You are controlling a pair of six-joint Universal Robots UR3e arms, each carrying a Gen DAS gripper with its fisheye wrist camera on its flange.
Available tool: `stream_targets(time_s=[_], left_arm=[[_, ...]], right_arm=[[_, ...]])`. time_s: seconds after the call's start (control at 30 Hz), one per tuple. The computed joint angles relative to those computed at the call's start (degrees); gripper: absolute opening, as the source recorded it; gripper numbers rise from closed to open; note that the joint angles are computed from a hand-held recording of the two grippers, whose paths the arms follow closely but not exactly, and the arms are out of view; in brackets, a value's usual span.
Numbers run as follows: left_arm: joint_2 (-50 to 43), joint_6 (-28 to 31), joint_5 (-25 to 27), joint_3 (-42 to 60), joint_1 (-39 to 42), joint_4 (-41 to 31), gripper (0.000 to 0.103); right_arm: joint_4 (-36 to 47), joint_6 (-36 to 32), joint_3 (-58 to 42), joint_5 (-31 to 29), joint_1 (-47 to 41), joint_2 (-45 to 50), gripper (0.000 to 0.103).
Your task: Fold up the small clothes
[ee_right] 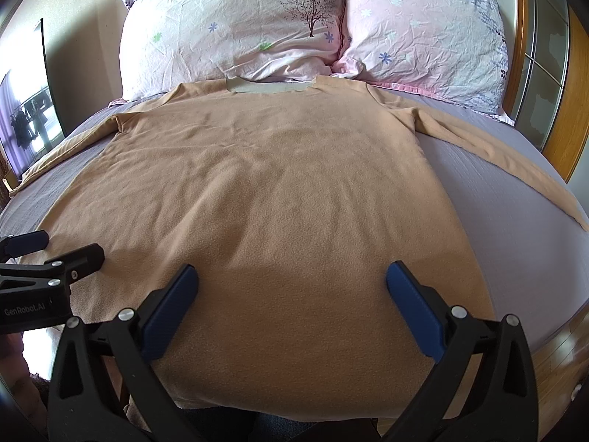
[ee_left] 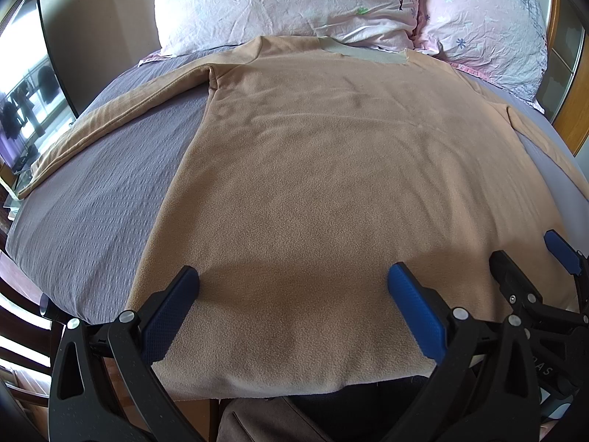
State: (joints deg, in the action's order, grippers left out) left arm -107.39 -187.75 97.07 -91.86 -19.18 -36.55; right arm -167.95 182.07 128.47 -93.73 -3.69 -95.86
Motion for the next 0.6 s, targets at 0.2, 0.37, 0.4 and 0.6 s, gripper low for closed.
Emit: stream_targets(time_s=[0.2, 0.37, 0.4, 0.6], left_arm=[[0.0, 0.0, 0.0, 0.0, 0.0, 0.0, 0.102], [0.0, 0.0, 0.0, 0.0, 0.0, 0.0, 0.102], [0.0, 0.0, 0.0, 0.0, 0.0, 0.1, 0.102], [0.0, 0.0, 0.0, -0.1, 0.0, 0.3, 0.102]], right_arm=[[0.1, -0.1, 0.1, 0.1, -0.1, -0.2, 0.101], [0.0, -0.2, 0.2, 0.2, -0.2, -0.3, 0.101], [0.0, -0.2, 0.2, 0.2, -0.2, -0.3, 0.101], [0.1, -0.2, 0.3, 0.2, -0.3, -0.4, 0.101]])
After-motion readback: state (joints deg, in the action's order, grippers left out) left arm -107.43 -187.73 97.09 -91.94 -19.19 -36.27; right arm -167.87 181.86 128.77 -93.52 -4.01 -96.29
